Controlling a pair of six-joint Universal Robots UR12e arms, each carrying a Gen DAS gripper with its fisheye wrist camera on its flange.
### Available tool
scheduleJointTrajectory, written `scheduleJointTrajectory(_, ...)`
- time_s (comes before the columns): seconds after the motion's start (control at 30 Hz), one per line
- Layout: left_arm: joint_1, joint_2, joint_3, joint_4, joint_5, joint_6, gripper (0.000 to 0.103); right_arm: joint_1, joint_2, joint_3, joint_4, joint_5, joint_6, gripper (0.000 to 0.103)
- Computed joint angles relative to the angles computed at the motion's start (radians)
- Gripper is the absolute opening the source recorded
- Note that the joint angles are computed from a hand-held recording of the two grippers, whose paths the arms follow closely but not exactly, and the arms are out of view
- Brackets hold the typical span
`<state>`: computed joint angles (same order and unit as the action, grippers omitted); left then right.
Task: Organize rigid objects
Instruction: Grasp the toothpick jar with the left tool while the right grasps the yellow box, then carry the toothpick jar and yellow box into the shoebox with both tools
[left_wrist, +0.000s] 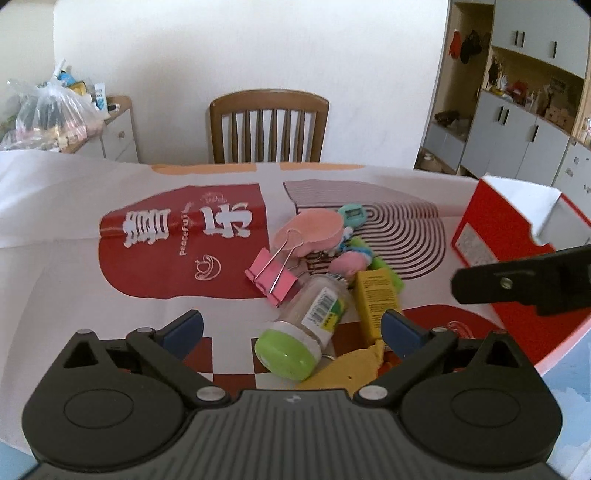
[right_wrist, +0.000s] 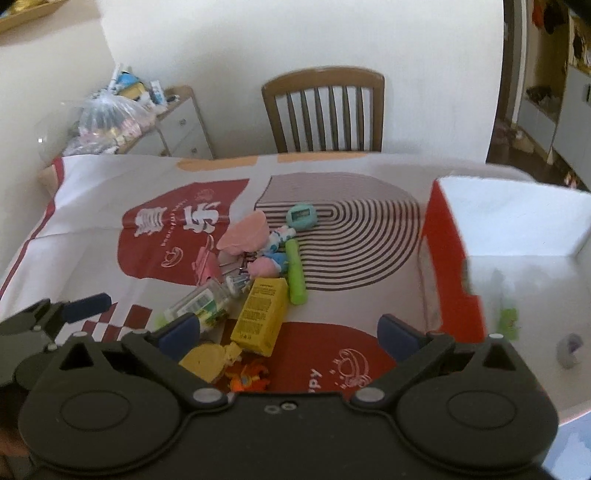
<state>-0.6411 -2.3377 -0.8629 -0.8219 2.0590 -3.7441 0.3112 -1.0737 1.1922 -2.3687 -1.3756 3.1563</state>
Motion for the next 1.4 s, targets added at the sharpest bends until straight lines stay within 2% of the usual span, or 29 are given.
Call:
scheduleJointTrajectory(0.13,0.010,-0.014,0.019,-0.048,-0.014,-0.010,0.103,0.009,0.041,-0.050,0.058,-0.011,0.024,0.099)
scheduleJointTrajectory(0.3,0.018,-0.025,0.023,-0.048,-0.022,0.003,0.103,0.016,0.077,-0.098,0.118,-0.019,0.039,0.096)
scheduleJointTrajectory(0.47,0.025,-0.035,0.033,-0.071,-0.034,-0.015,0.103,0.031,0.104,-0.141,0.169,-0.057,0.008,0.090)
scheduleJointTrajectory(0.53,0.026,-0.038,0.036,-0.075,-0.033,-0.017,0.103,0.033,0.113,-0.155,0.194,-0.063,0.003,0.083)
scheduleJointTrajectory(0.67,0.028,-0.047,0.047,-0.076,-0.041,-0.009,0.102,0.038,0.126,-0.175,0.219,-0.076,0.001,0.079)
scheduleJointTrajectory(0.73,0.028,-0.052,0.054,-0.078,-0.039,0.000,0.102,0.041,0.132,-0.184,0.226,-0.081,-0.006,0.073)
scheduleJointTrajectory(0.83,0.028,-0.060,0.065,-0.084,-0.055,0.018,0.092,0.045,0.142,-0.200,0.242,-0.087,-0.005,0.065)
scheduleJointTrajectory(0.97,0.024,-0.065,0.070,-0.073,-0.055,0.043,0.067,0.050,0.147,-0.205,0.244,-0.092,-0.005,0.059)
scheduleJointTrajectory(1.03,0.023,-0.069,0.077,-0.077,-0.065,0.058,0.058,0.051,0.149,-0.206,0.242,-0.096,-0.004,0.057)
scheduleJointTrajectory(1.17,0.020,-0.074,0.086,-0.086,-0.057,0.060,0.058,0.049,0.148,-0.202,0.231,-0.092,0.001,0.052)
scheduleJointTrajectory(1.3,0.022,-0.074,0.091,-0.100,-0.065,0.055,0.056,0.042,0.142,-0.194,0.222,-0.062,0.014,0.034)
scheduleJointTrajectory(1.4,0.023,-0.078,0.104,-0.119,-0.069,0.054,0.055,0.041,0.135,-0.186,0.211,-0.060,0.015,0.030)
